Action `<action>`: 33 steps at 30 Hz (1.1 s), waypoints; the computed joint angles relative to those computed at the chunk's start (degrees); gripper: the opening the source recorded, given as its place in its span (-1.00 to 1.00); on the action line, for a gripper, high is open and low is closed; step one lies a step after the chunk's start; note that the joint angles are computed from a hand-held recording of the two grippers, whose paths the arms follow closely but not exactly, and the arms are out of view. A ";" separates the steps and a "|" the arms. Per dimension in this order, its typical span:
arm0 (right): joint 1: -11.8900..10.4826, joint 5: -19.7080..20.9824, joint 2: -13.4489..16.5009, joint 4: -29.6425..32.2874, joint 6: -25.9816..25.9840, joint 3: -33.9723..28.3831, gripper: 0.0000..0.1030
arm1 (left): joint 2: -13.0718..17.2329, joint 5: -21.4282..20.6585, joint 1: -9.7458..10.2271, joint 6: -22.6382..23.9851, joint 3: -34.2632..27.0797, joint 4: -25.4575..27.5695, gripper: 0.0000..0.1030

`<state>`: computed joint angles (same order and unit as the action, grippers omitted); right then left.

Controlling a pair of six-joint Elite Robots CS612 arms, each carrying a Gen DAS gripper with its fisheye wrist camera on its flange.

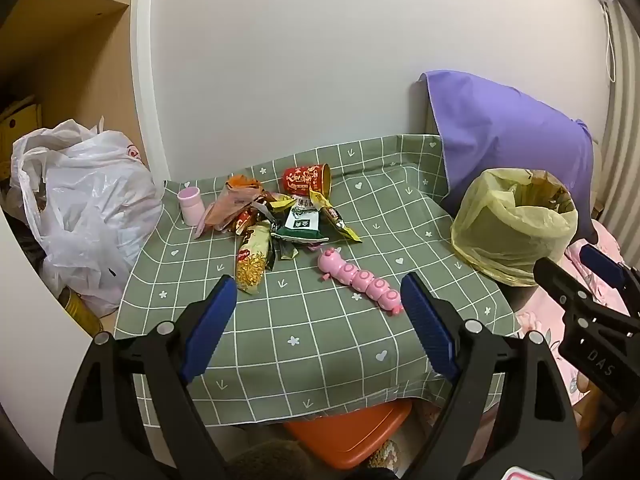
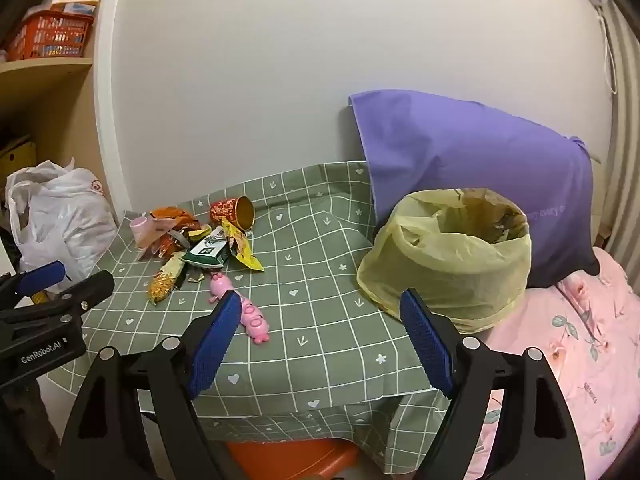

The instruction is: Collect trash

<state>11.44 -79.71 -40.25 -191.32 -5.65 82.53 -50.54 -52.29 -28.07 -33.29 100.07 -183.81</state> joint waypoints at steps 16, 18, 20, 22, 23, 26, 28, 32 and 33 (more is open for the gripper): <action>0.08 1.19 -0.17 -1.05 0.74 0.45 0.51 | -0.06 0.59 -0.07 2.11 0.35 -1.18 0.55; 0.07 1.30 -0.19 -0.74 0.50 0.36 0.51 | -0.09 0.72 -0.06 1.98 0.36 -1.04 0.55; 0.15 1.24 -0.19 -0.60 0.14 0.30 0.51 | -0.09 0.81 -0.05 1.85 0.42 -1.08 0.55; 0.24 1.12 -0.17 -0.62 -0.20 0.32 0.51 | -0.06 0.99 -0.10 1.71 0.44 -1.07 0.55; 0.22 1.20 -0.18 -0.59 -0.34 0.34 0.51 | -0.08 0.98 -0.09 1.68 0.50 -1.16 0.55; 0.28 1.16 -0.20 -0.79 -0.37 0.47 0.51 | -0.11 0.79 -0.04 1.93 0.52 -1.33 0.55; 0.28 1.17 -0.19 -0.75 -0.44 0.44 0.51 | -0.07 0.68 -0.05 2.10 0.54 -1.52 0.55; 0.30 1.19 -0.28 -0.61 -0.57 0.63 0.51 | -0.07 0.56 -0.09 2.37 0.54 -1.70 0.55; 0.32 1.12 -0.30 -0.68 -0.50 0.70 0.51 | -0.05 0.64 -0.14 2.44 0.54 -1.78 0.55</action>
